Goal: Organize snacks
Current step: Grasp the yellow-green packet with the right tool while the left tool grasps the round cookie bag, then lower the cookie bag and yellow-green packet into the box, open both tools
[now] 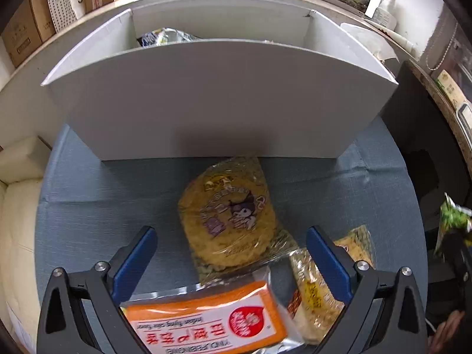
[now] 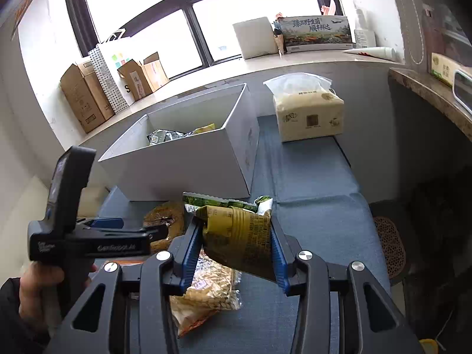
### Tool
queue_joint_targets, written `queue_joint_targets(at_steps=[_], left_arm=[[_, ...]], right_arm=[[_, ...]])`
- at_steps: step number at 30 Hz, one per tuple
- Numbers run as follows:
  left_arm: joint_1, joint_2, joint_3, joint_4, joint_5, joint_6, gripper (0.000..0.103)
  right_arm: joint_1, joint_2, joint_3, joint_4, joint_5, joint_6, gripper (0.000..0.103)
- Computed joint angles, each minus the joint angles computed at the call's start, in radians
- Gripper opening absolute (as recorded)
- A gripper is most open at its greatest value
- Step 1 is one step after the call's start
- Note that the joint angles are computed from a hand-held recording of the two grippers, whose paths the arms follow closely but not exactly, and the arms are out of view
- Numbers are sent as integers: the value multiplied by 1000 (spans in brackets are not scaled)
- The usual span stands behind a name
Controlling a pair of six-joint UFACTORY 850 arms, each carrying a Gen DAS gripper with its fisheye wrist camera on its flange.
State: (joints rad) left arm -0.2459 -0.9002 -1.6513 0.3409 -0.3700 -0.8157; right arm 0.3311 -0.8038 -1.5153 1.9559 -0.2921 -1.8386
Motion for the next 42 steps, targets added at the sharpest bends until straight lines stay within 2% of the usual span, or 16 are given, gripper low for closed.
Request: queue_joint_targets(at_steps=[3, 5, 7, 8, 10, 12, 15, 20, 21, 23, 26, 31, 36, 38, 40, 42], left_arm=[[-7, -67, -97, 20, -72, -15, 102], [-9, -93, -130, 26, -101, -22, 101], [-16, -113, -150, 76, -131, -50, 88], [-15, -120, -155, 61, -130, -33, 87], [-8, -107, -132, 33, -97, -20, 85], [-5, -93, -108, 55, -80, -40, 81], [5, -68, -68, 3, -37, 11, 80], [13, 29, 64, 42, 86, -15, 80], [13, 57, 98, 85, 109, -57, 80], [9, 130, 189, 274, 158, -236, 80], [10, 214, 273, 546, 186, -480, 80], [6, 319, 339, 958, 144, -848, 80], [45, 371, 348, 1085, 130, -925, 80], [69, 372, 326, 1028, 145, -852, 80], [87, 373, 313, 1069, 159, -875, 80], [97, 360, 280, 1100, 159, -885, 80]], right_arm=[[-17, 5, 24, 13, -18, 0, 47], [-31, 3, 32, 1, -61, 49, 47], [-33, 11, 49, 44, -62, -1, 47], [-32, 13, 51, 56, -53, -17, 47], [-41, 7, 47, 13, -85, 40, 47], [-38, 8, 48, 35, -72, 16, 47], [-38, 11, 55, 42, -80, 16, 47], [-34, 17, 59, 47, -77, 2, 47], [-32, 18, 58, 43, -75, -2, 47], [-27, 19, 53, 28, -77, 8, 47], [-16, 14, 30, -14, -79, 29, 47], [14, -5, -51, -101, -72, 55, 47], [46, -44, -175, -237, -68, 144, 47], [59, -68, -238, -293, -52, 183, 47], [72, -100, -313, -397, -35, 284, 47], [78, -146, -403, -513, -53, 408, 47]])
